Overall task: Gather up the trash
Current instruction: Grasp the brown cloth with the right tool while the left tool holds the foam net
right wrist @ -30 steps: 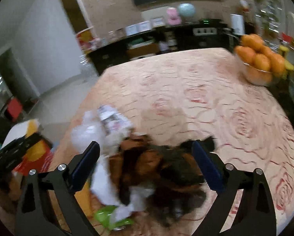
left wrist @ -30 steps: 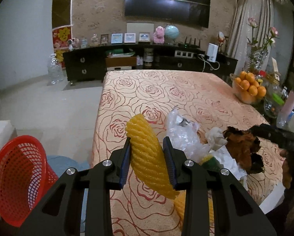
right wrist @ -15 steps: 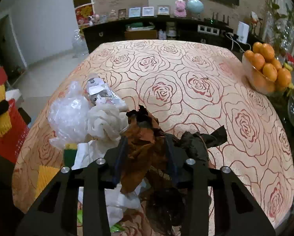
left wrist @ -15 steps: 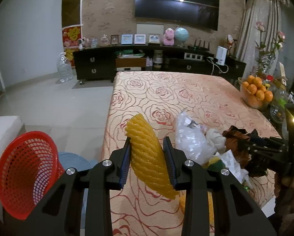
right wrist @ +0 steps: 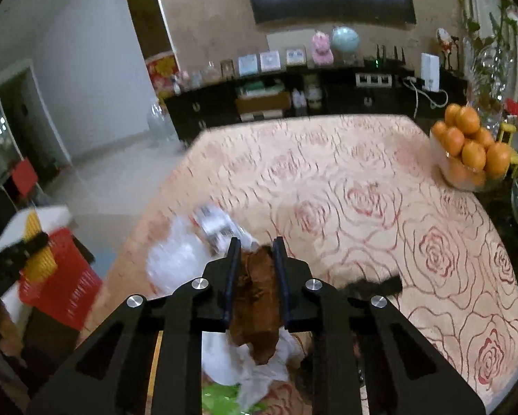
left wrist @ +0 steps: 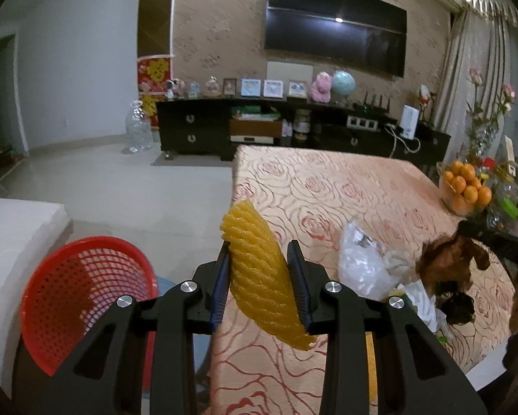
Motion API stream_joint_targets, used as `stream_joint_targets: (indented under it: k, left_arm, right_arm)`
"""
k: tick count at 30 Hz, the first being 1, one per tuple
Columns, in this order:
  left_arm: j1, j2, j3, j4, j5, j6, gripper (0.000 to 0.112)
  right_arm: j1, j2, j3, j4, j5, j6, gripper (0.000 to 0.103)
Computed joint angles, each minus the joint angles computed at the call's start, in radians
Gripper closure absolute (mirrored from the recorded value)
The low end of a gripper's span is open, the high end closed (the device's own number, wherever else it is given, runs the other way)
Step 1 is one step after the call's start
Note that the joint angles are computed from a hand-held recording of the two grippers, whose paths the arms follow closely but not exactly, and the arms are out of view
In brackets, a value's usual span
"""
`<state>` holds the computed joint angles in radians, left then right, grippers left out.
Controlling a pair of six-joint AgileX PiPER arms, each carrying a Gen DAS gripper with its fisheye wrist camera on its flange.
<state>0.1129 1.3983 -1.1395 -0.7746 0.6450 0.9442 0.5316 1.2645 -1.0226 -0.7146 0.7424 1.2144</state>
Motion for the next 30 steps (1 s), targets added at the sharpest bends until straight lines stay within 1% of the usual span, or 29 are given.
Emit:
stream_joint_targets:
  k: [4,6,7,8,9,10,11,12,13,14,17,23,28,30]
  left_arm:
    - [0.044,-0.006,-0.007,-0.018,0.02,0.014,0.081]
    - [0.066,-0.008,-0.007,-0.025,0.028,0.025,0.081]
    - [0.074,-0.008,-0.007,-0.027,0.031,0.029,0.081]
    - [0.078,-0.007,-0.01,-0.028,0.033,0.03,0.081]
    - [0.084,-0.004,-0.014,-0.029,0.037,0.031,0.081]
    - [0.09,-0.005,-0.014,-0.031,0.04,0.032,0.081]
    - [0.095,-0.003,-0.016,-0.035,0.043,0.036,0.081]
    - [0.102,-0.003,-0.015,-0.042,0.047,0.043,0.081]
    - [0.102,-0.003,-0.016,-0.041,0.047,0.042,0.081]
    - [0.102,-0.004,-0.016,-0.043,0.048,0.042,0.081]
    - [0.092,-0.008,-0.009,-0.043,0.041,0.044,0.081]
    - [0.07,-0.008,0.006,-0.028,0.019,0.044,0.081]
    - [0.067,-0.001,0.011,-0.009,0.013,0.032,0.081]
    - [0.063,0.002,0.008,0.001,0.009,0.024,0.081]
  right_arm:
    - [0.009,0.017,-0.03,0.01,0.031,-0.032,0.087]
    - [-0.022,0.034,-0.033,0.104,0.006,-0.128,0.087]
    - [-0.035,0.039,-0.029,0.143,-0.004,-0.161,0.084]
    - [-0.042,0.042,-0.022,0.169,-0.012,-0.184,0.077]
    - [-0.053,0.052,-0.018,0.211,-0.02,-0.23,0.073]
    - [-0.051,0.061,-0.017,0.212,-0.012,-0.237,0.064]
    - [-0.045,0.071,-0.014,0.201,0.003,-0.231,0.053]
    - [-0.041,0.075,-0.005,0.194,0.004,-0.223,0.047]
    - [-0.036,0.082,0.002,0.181,0.011,-0.21,0.037]
    - [-0.032,0.089,0.007,0.17,0.014,-0.204,0.033]
    - [-0.036,0.118,0.009,0.17,0.013,-0.229,0.032]
    - [-0.02,0.224,-0.025,0.076,0.045,-0.19,0.032]
    - [0.011,0.29,-0.045,-0.014,0.107,-0.144,0.032]
    - [-0.002,0.286,-0.042,-0.015,0.094,-0.129,0.04]
